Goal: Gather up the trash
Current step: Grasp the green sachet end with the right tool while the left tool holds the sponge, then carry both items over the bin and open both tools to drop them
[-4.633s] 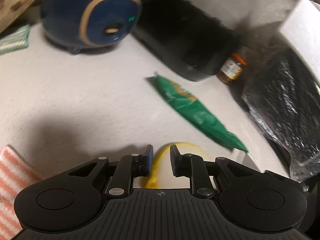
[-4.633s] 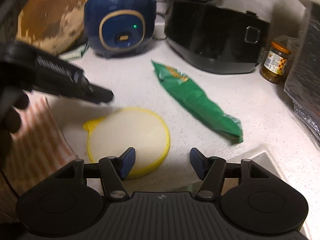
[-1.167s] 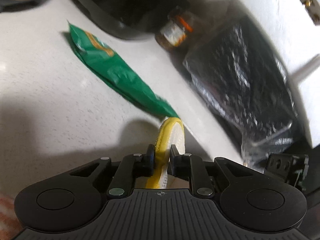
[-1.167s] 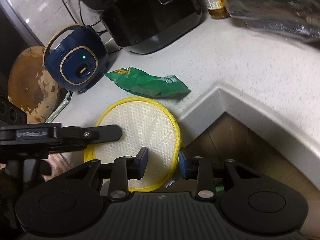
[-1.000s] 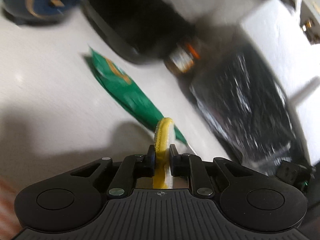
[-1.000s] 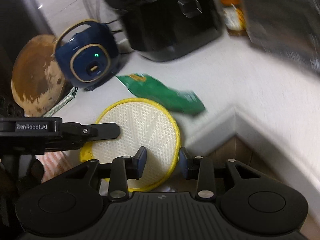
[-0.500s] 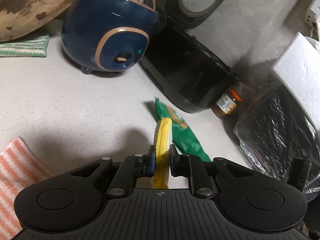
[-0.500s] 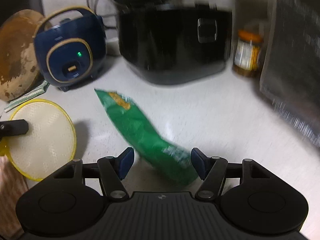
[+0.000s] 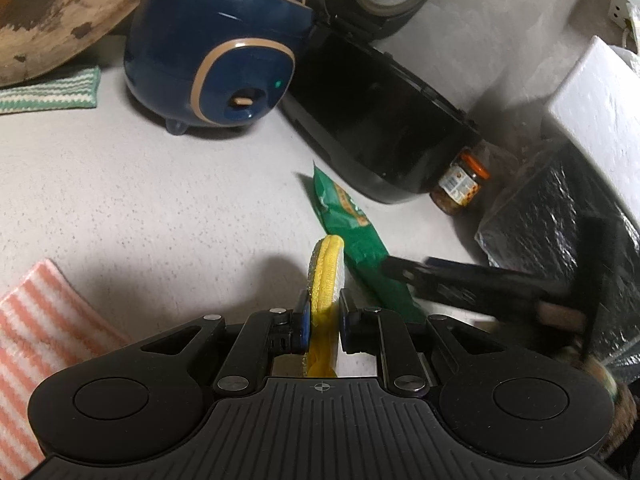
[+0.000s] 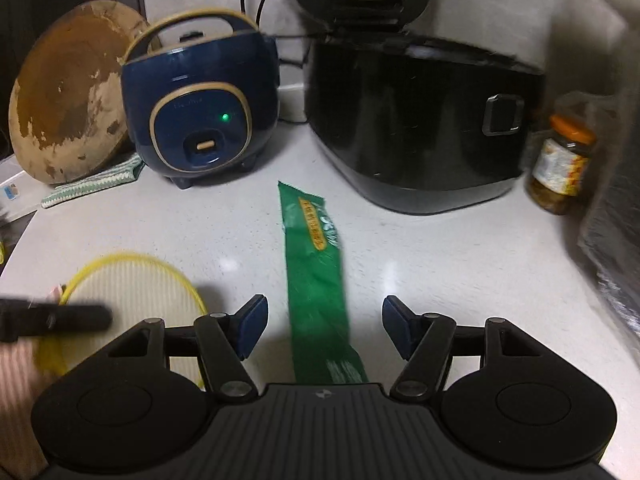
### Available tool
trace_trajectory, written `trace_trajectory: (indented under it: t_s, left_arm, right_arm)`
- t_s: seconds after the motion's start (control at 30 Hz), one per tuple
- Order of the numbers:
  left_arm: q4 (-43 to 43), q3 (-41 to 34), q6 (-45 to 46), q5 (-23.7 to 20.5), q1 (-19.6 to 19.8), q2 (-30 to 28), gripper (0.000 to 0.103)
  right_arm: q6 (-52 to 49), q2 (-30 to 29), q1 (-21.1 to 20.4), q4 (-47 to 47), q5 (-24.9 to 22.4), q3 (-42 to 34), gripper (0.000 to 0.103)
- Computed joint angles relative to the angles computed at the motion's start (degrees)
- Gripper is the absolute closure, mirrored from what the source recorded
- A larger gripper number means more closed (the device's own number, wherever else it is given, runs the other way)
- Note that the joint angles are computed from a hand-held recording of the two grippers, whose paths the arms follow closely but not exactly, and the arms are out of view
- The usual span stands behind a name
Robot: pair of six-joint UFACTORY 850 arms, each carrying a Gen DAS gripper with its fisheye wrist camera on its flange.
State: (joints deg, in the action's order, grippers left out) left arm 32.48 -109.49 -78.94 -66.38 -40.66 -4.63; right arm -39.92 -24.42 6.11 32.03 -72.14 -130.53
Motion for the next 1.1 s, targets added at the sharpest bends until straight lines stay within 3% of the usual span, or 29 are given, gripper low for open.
trace_trajectory:
  t_s: [0.1,0.2,0.27,0.33,0.53,0.67,0.93,1.1]
  left_arm:
    - [-0.16,0.42,-0.27,-0.09,-0.43,0.37,0.086]
    - [-0.13,0.68,-0.42,-0.16,-0.63,0.62,0.086]
    - [-0.45,0.73,-0.10,0.05,-0.52,0.70,0.086]
    - [-0.90,0.60,0.53,0.40,-0.35,0.64,0.086]
    - [-3.20,-0.57,3.98,2.52,0.17,-0.33,0.086]
    - [-7.58,-1.12,9.52,6.82,0.78,-1.31,0.086]
    - [-25.51,-0.50,28.49,19.04,2.82,-3.40,0.086]
    - [-40.19,-3.19,44.23,19.71,2.66,-7.36,0.086]
  right_arm:
    - [4.31,-3.13,1.99,-3.80,-1.57,-3.42,0.040]
    - [5.51,-2.89,2.44,-4.74,-2.23,-1.84,0.056]
    - [4.54,-2.44,1.94,-3.98,-3.68,-0.84,0.074]
    - [3.77,-2.03,1.37,-2.70,-4.92,-0.57,0.080]
    - [3.88,-0.19,-3.06,6.15,-8.36,-1.24,0.081]
    - [4.87,2.46,-6.51,9.54,-8.44,0.61,0.081]
    - [6.12,14.07,-13.25,7.53,-1.98,15.57,0.081]
    - [11.75,21.36,-18.28,3.59,3.24,24.68,0.081]
